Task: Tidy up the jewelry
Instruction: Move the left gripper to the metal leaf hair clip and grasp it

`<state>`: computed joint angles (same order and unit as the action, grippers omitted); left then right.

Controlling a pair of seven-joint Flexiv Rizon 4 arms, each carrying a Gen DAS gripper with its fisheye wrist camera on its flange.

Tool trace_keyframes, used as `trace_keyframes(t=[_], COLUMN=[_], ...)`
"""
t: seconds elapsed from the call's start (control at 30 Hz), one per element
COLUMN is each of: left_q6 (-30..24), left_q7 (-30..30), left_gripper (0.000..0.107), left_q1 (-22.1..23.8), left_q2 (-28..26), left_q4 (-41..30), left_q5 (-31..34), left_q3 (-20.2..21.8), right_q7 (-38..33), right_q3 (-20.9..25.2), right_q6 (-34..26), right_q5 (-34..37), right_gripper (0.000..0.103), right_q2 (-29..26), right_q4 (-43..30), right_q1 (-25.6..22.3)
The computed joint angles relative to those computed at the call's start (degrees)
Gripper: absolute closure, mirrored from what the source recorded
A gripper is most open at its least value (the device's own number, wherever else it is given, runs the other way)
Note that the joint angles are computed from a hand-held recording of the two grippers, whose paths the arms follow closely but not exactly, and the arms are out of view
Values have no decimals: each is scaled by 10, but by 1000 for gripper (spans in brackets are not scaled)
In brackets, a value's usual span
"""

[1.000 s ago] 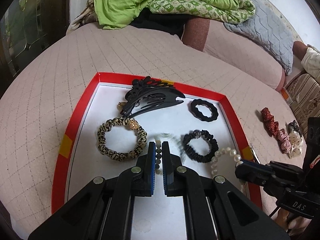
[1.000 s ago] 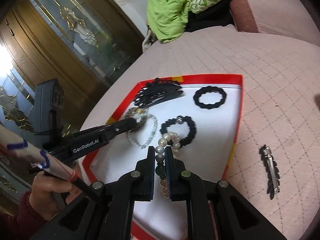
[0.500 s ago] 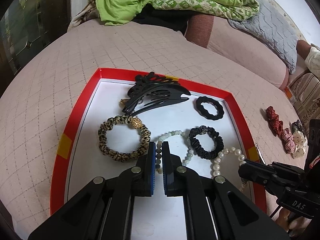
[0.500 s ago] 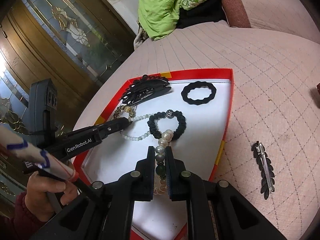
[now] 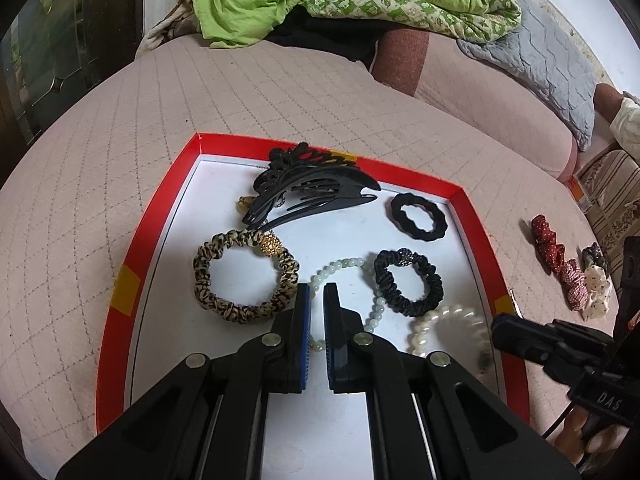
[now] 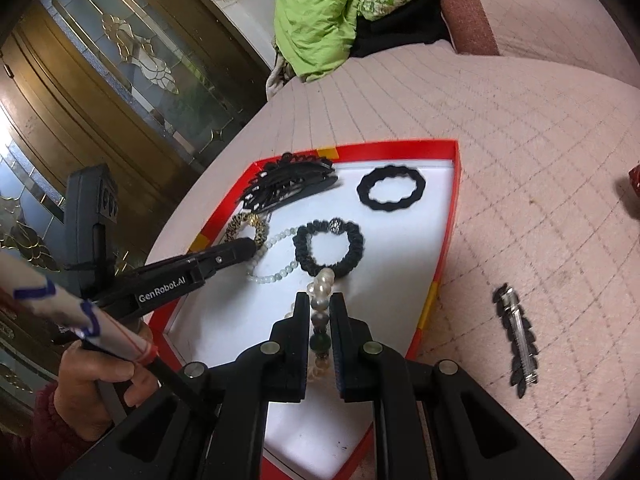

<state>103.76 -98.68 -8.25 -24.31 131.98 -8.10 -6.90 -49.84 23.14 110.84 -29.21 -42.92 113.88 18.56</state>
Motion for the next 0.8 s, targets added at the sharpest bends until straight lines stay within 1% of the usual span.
trace_keyframes(t=[0.07,0.17,0.23,0.3,0.33,0.4,0.43,0.47,0.53,0.6,0.63,0.67,0.7,0.73,0.77,0.8], left_q6=[15,40,49,61,62,62,60,57,51,51,50,49,48,47,47,47], left_q7=[-5,-12,-17,-22,-22,-21,-20,-18,-13,-8,-5,-3,0,1,1,2], left_gripper=[101,101,101,101,101,101,101,100,100,97,97,96,95,95,95,95], left_q1=[21,26,26,40,37,33,35,26,16,5,-2,-5,-7,1,7,5], left_q2=[1,1,1,-1,-1,-4,-6,-7,-9,-10,-10,-10,-9,-9,-9,-9], left_q4=[5,7,7,5,2,-5,-9,-13,-19,-21,-22,-22,-21,-20,-19,-19], left_q5=[9,20,26,42,45,51,56,55,53,51,48,47,47,50,52,52], left_q3=[-22,-28,-30,-46,-45,-47,-51,-47,-42,-36,-29,-26,-25,-33,-40,-39], right_q7=[1,3,1,-8,-8,-4,-5,-7,-6,-9,-14,-19,-28,-34,-40,-44], right_q3=[2,-8,-33,-73,-81,-85,-92,-100,-88,-80,-66,-62,-75,-100,-111,-108], right_q6=[9,36,54,69,69,57,51,41,9,-23,-40,-57,-62,-63,-62,-60], right_q5=[0,6,24,63,71,74,81,89,77,71,62,52,61,75,86,93], right_gripper=[91,91,91,91,91,89,89,89,87,86,85,83,82,82,81,78], right_q2=[3,16,34,58,65,75,79,85,87,86,81,78,81,87,89,89], right_q4=[3,15,27,45,51,62,66,71,73,69,65,61,61,64,64,64], right_q1=[-6,-11,-1,23,22,10,12,16,-1,-5,-16,-16,1,30,43,40])
